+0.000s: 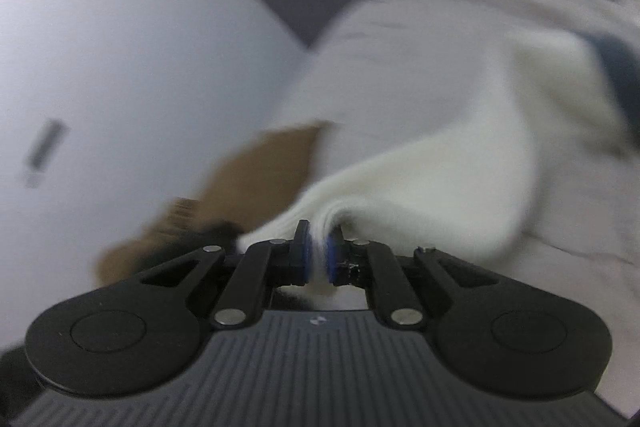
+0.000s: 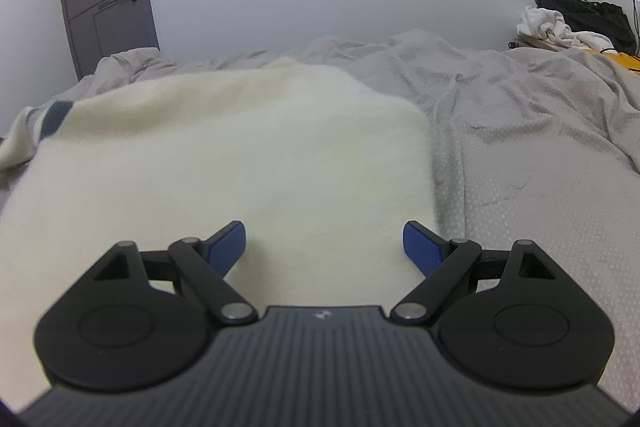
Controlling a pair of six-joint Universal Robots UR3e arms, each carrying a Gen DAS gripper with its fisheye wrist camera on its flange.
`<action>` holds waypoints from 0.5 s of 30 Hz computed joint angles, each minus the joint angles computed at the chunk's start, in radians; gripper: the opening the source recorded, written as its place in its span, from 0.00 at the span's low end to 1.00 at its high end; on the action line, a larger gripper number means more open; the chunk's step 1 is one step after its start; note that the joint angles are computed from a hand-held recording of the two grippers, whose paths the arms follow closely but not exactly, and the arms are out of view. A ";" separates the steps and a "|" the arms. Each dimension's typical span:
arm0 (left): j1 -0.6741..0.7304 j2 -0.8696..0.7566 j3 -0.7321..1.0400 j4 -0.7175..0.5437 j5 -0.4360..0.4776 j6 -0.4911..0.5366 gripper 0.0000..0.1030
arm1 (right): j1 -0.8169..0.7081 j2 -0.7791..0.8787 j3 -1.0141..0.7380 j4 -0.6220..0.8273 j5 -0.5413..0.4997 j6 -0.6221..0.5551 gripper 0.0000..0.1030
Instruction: Fold large clothes
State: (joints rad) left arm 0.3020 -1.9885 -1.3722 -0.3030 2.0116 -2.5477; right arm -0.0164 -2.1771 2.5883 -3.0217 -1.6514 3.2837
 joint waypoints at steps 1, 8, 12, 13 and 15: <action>0.008 -0.020 0.043 0.013 0.020 -0.008 0.09 | 0.006 0.007 -0.001 -0.005 -0.007 0.005 0.85; 0.062 -0.251 0.468 0.102 0.078 -0.149 0.10 | 0.065 0.099 -0.016 -0.078 -0.081 0.012 0.85; 0.046 -0.397 0.692 -0.016 0.098 -0.190 0.10 | 0.069 0.118 -0.016 -0.093 -0.085 0.003 0.85; 0.045 -0.428 0.729 -0.044 0.102 -0.216 0.10 | 0.070 0.127 -0.018 -0.097 -0.085 0.004 0.85; 0.057 -0.502 0.825 -0.117 0.080 -0.262 0.10 | 0.075 0.147 -0.024 -0.105 -0.088 0.006 0.85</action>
State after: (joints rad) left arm 0.3590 -2.4907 -0.5475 -0.4201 2.0920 -2.8099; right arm 0.0585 -2.0304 2.5648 -3.1267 -1.7389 3.2898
